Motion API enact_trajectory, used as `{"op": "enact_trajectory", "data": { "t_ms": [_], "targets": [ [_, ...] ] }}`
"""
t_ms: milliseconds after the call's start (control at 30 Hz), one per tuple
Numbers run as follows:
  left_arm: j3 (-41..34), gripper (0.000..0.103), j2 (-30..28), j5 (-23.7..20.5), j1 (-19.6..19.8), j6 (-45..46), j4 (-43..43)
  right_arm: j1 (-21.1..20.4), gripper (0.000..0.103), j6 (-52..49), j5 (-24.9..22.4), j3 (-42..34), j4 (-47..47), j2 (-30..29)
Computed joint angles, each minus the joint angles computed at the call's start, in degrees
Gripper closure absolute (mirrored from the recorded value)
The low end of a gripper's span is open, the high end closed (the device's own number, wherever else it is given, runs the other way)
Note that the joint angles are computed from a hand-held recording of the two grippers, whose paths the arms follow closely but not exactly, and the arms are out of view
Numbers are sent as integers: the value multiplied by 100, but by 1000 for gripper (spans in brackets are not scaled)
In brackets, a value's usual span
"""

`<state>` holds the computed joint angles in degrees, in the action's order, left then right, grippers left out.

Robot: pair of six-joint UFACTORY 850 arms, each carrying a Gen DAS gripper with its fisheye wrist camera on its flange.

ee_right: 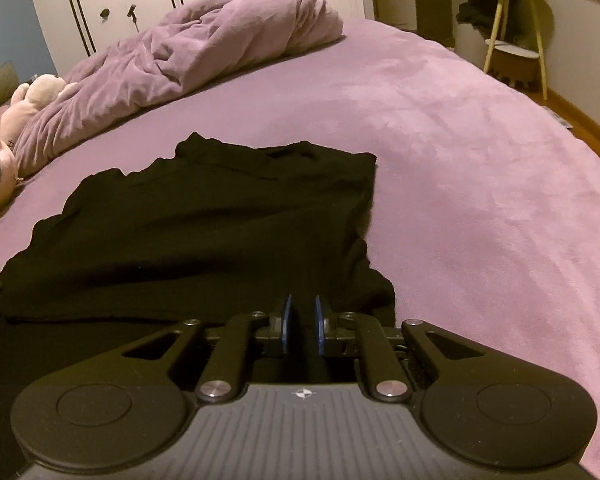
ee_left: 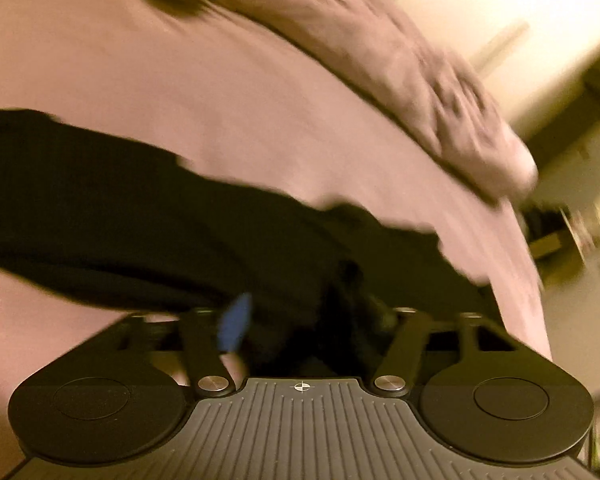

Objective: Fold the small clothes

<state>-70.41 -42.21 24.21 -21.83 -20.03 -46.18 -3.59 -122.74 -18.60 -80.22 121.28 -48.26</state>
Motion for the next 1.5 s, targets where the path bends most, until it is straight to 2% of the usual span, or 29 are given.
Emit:
{"op": "enact_trajectory", "data": {
  "t_ms": [133, 233, 300, 367, 467, 600, 633, 667, 700, 733, 767, 867, 933, 1033, 1133, 1200, 1233, 1267, 1300, 1333, 1400, 1500],
  "targets": [
    [1025, 27, 593, 578, 32, -96, -938, 41, 89, -228, 3, 183, 217, 119],
    [1663, 28, 903, 811, 160, -467, -1210, 85, 89, -476, -47, 318, 378, 188],
    [1986, 31, 1016, 1022, 254, -774, -1377, 107, 89, -405, -92, 390, 292, 230],
    [2255, 40, 1087, 1292, 367, -1330, -1212, 131, 89, -370, -131, 444, 270, 268],
    [2473, 42, 1069, 1716, 505, -2205, -1078, 164, 89, -545, -164, 530, 476, 338],
    [2419, 47, 945, 1983, 627, -2574, -1386, 210, 89, -729, -144, 603, 663, 410],
    [2403, 53, 924, 2010, 646, -2557, -1491, 220, 89, -709, -138, 615, 654, 422],
    [2328, 66, 895, 1966, 677, -2373, -1697, 229, 89, -656, -131, 618, 615, 429],
    [2223, 75, 867, 1863, 703, -2057, -1966, 238, 89, -638, -131, 631, 617, 440],
    [2071, 95, 826, 1696, 746, -1657, -2241, 242, 89, -656, -141, 651, 637, 453],
    [2007, 98, 836, 1584, 762, -1269, -2453, 247, 89, -662, -153, 670, 637, 467],
    [1963, 97, 944, 1855, 567, -451, -2416, 237, 89, -723, -250, 744, 680, 522],
    [1755, 97, 970, 2106, 338, 464, -2427, 228, 89, -829, -317, 786, 811, 549],
    [1286, 98, 918, 2234, 26, 1475, -1912, 188, 89, -760, -439, 841, 812, 583],
    [639, 97, 724, 1974, -275, 1941, -946, 172, 89, -807, -549, 902, 872, 623],
    [64, 97, 450, 1600, -481, 2216, -363, 145, 89, -798, -644, 956, 885, 655],
    [-293, 91, 252, 1363, -586, 2401, -144, 130, 89, -745, -668, 971, 857, 665],
    [-623, 71, 47, 1136, -701, 2594, -77, 113, 89, -688, -690, 983, 822, 673],
    [-929, 58, -143, 817, -767, 2747, 15, 92, 89, -664, -721, 1005, 822, 686],
    [-1186, 39, -317, 495, -825, 2880, 20, 70, 89, -629, -738, 1020, 809, 696],
    [-1593, 41, -604, -111, -910, 3189, -267, 34, 89, -483, -757, 1007, 699, 698],
    [-1326, 39, -542, -104, -988, 2768, -432, -41, 89, -259, -874, 992, 410, 702]
  ]
}}
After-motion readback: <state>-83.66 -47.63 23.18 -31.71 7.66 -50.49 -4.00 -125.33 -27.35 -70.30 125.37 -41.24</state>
